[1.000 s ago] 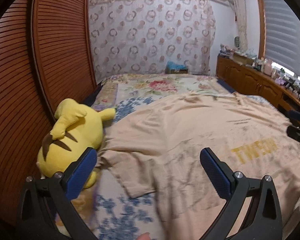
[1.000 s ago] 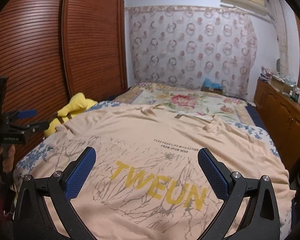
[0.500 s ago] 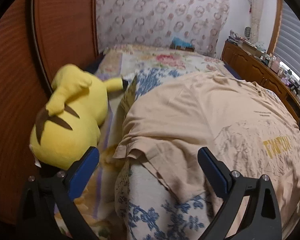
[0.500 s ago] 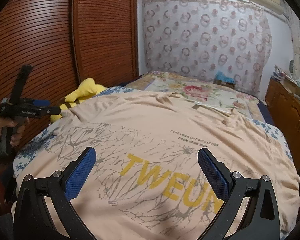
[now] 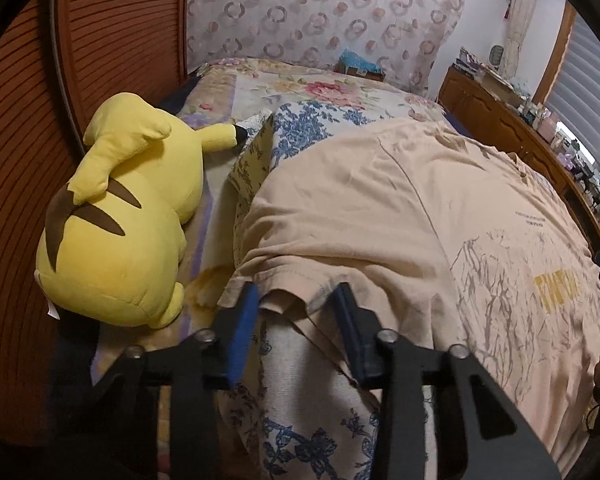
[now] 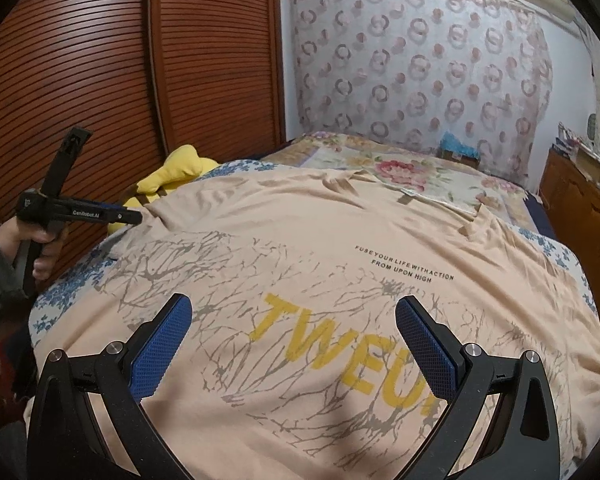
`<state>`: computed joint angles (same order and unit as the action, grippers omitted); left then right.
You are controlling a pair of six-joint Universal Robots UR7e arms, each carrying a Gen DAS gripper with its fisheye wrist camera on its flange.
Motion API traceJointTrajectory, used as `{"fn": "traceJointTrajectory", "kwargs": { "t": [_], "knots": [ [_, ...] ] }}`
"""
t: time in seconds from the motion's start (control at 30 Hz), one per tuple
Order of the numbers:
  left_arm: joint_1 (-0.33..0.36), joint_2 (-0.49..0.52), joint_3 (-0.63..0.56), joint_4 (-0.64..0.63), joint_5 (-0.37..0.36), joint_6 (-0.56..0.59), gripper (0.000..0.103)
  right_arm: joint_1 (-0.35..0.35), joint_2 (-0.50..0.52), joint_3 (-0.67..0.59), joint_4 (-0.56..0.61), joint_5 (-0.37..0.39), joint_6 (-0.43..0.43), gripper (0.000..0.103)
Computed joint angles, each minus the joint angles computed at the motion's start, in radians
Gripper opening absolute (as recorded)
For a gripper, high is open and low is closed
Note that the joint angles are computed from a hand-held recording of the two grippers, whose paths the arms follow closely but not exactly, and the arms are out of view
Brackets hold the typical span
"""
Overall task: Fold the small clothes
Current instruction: 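Lift the grasped side with the left gripper, fold it toward the shirt center, release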
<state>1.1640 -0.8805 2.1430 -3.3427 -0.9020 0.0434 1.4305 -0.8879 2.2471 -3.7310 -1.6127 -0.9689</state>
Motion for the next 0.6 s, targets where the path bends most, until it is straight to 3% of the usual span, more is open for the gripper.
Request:
{"fn": "traceJointTrajectory", "kwargs": {
  "t": [0.03, 0.17, 0.3, 0.6],
  "knots": [
    [0.0, 0.001, 0.003, -0.011, -0.001, 0.01, 0.023, -0.003, -0.003, 0.002, 0.0, 0.002, 0.001, 0.103],
    [-0.01, 0.005, 0.007, -0.03, 0.017, 0.04, 0.004, -0.012, -0.01, 0.008, -0.003, 0.007, 0.007, 0.103],
    [-0.035, 0.007, 0.011, -0.063, 0.024, 0.072, 0.0, -0.022, -0.016, 0.009, -0.002, 0.01, 0.013, 0.103],
    [-0.136, 0.005, -0.026, -0.079, -0.036, 0.122, 0.0, -0.051, -0.055, 0.025, -0.012, 0.033, 0.031, 0.103]
  ]
}}
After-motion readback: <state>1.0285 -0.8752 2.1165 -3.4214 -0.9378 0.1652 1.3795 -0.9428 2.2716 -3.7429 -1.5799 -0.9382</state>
